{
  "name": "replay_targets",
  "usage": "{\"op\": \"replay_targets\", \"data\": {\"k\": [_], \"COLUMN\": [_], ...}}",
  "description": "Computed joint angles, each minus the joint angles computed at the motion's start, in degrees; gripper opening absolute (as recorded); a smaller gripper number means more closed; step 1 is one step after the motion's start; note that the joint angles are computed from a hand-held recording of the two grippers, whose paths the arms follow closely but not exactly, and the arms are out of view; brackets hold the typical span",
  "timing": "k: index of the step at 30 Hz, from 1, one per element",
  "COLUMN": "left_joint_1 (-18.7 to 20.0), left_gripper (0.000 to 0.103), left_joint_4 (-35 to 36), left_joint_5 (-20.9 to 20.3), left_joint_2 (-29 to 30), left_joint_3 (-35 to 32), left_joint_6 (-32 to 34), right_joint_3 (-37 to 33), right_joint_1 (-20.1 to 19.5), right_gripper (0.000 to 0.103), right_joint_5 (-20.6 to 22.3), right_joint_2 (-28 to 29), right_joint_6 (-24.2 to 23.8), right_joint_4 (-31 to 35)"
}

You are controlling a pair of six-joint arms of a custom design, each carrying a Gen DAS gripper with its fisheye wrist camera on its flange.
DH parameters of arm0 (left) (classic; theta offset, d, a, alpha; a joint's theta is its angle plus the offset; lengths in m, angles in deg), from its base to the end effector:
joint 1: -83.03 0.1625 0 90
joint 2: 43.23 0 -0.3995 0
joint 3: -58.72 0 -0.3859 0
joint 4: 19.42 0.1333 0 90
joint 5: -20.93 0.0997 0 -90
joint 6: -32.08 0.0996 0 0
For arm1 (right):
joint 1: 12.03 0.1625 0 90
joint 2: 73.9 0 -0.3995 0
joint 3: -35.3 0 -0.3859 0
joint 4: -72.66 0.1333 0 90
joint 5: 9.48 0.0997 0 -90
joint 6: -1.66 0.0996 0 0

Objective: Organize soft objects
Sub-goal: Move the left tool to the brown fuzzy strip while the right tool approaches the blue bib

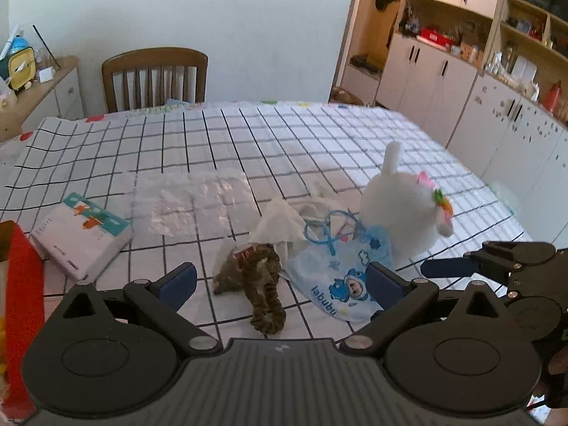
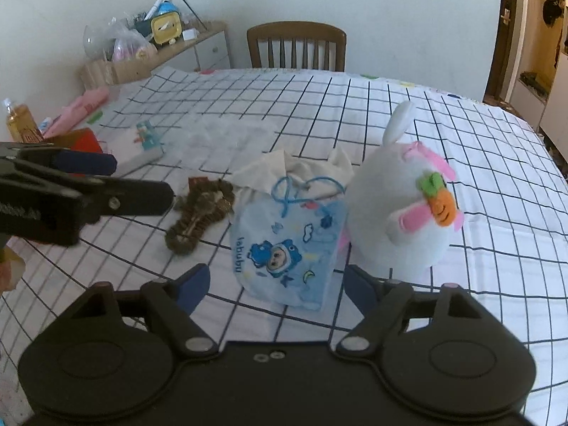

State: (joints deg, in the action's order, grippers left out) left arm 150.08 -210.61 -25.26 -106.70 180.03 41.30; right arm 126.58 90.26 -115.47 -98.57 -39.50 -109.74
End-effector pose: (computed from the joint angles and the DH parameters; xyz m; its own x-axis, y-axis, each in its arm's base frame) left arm -0.0109 -0.5445 0.2094 -0.7934 -0.0469 -0.6069 0.4160 0.6860 -0.5969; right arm 0.2413 -0.6103 -0.0678 -0.6002 -0.6449 0.4731 -0.7793 0.6047 -0.1643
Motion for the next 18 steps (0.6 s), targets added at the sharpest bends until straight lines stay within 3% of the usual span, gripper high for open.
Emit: {"op": "replay_targets", "data": {"k": [14, 18], "left_joint_1": [3.41, 4.30], "left_gripper": [0.100, 0.083], "left_joint_4": [5.73, 8.38], "left_joint_5": [2.23, 1.05], "left_joint_2": [5.64, 5.61], "left_joint_3": [-5.37, -6.31], "left_joint_6": [-2.98, -5.46], "right_joint_3": [-4.54, -5.07], "right_joint_1": [-0.74, -0.81], "right_gripper": [0.074, 0.067], "right_joint_5": [-1.92, -2.33], "right_joint_2": [3.26, 3.59], "right_joint_6": [-1.70, -1.59], "right_joint_4": [3.16, 3.48]}}
